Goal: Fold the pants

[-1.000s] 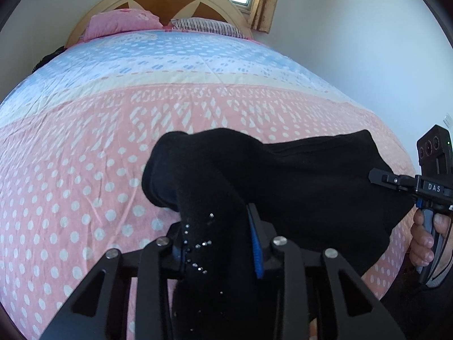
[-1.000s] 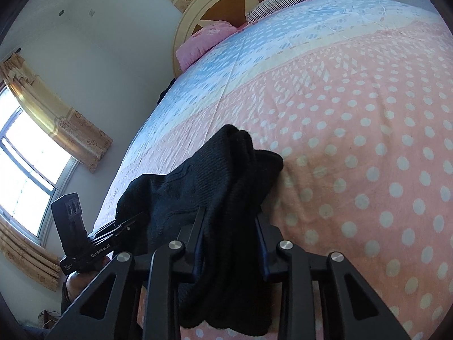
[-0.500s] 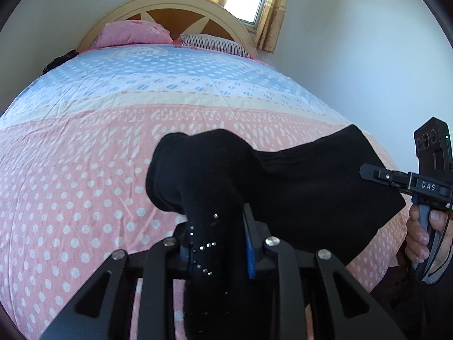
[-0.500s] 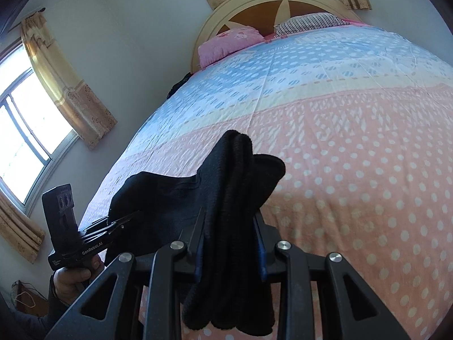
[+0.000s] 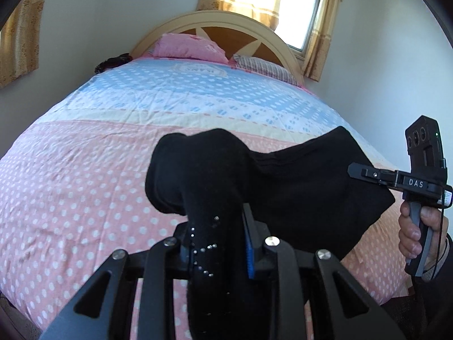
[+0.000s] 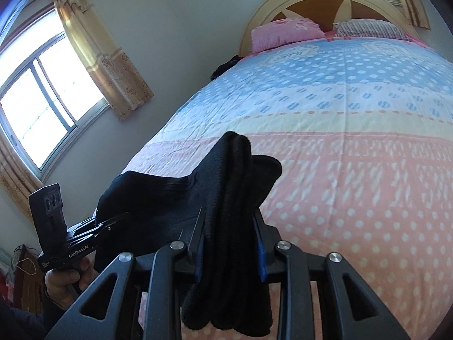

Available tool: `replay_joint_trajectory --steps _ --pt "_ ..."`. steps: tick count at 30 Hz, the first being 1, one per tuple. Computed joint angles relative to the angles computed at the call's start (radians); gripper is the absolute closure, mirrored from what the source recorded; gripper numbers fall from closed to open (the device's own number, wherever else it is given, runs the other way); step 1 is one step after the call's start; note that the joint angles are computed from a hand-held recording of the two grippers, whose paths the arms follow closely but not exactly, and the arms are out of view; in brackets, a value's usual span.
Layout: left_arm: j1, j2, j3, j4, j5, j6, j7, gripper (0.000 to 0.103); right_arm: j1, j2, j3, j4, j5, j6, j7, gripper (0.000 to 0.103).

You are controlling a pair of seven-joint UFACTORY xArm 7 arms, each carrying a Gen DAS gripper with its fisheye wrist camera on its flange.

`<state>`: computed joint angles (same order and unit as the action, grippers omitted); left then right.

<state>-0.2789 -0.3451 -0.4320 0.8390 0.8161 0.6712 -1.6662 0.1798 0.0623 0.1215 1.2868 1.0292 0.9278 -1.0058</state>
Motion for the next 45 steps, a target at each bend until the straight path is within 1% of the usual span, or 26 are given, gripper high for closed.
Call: replay_joint_trajectory --steps 2,7,12,16,18,22,24,27,33,39,40,43,44,45 --pt "-0.002 -0.034 0.004 -0.021 -0.021 0.034 0.002 0.077 0.018 0.027 0.018 0.033 0.001 -0.005 0.004 0.074" --pt "0.007 -0.081 -0.013 -0.049 -0.056 0.112 -0.009 0.077 0.049 0.104 0.060 0.114 -0.001 -0.016 0.037 0.074" --pt "0.016 -0.100 -0.026 -0.073 -0.072 0.154 -0.021 0.077 0.066 0.167 0.093 0.172 -0.027 -0.024 0.072 0.074" --pt "0.019 -0.105 -0.022 -0.101 -0.078 0.156 -0.034 0.077 0.075 0.225 0.112 0.211 -0.064 -0.035 0.107 0.074" --pt "0.022 -0.113 -0.015 -0.127 -0.077 0.129 -0.054 0.077 0.071 0.244 0.122 0.219 -0.068 -0.041 0.114 0.074" --pt "0.013 -0.127 -0.012 -0.165 -0.111 0.106 -0.063 0.077 0.066 0.277 0.136 0.226 -0.085 -0.052 0.125 0.074" --pt "0.015 -0.117 -0.012 -0.172 -0.121 0.098 -0.061 0.077 0.065 0.288 0.139 0.228 -0.097 -0.058 0.132 0.074" --pt "0.019 -0.097 -0.020 -0.161 -0.121 0.112 -0.062 0.076 0.055 0.297 0.144 0.226 -0.106 -0.050 0.137 0.074" --pt "0.015 -0.087 -0.009 -0.163 -0.109 0.112 -0.064 0.073 0.052 0.312 0.151 0.223 -0.122 -0.069 0.152 0.074" --pt "0.009 -0.080 -0.007 -0.166 -0.112 0.142 -0.070 0.056 0.054 0.336 0.155 0.242 -0.149 -0.086 0.180 0.072" --pt "0.008 -0.078 -0.008 -0.165 -0.112 0.152 -0.074 0.051 0.055 0.339 0.155 0.242 -0.156 -0.093 0.185 0.072" --pt "-0.001 -0.070 -0.005 -0.161 -0.110 0.163 -0.071 0.047 0.056 0.355 0.157 0.252 -0.169 -0.106 0.203 0.067" --pt "-0.002 -0.069 -0.006 -0.160 -0.111 0.173 -0.076 0.043 0.055 0.361 0.158 0.255 -0.174 -0.107 0.211 0.067" --pt "-0.005 -0.069 -0.007 -0.159 -0.111 0.181 -0.081 0.042 0.051 0.363 0.162 0.254 -0.172 -0.108 0.212 0.067"
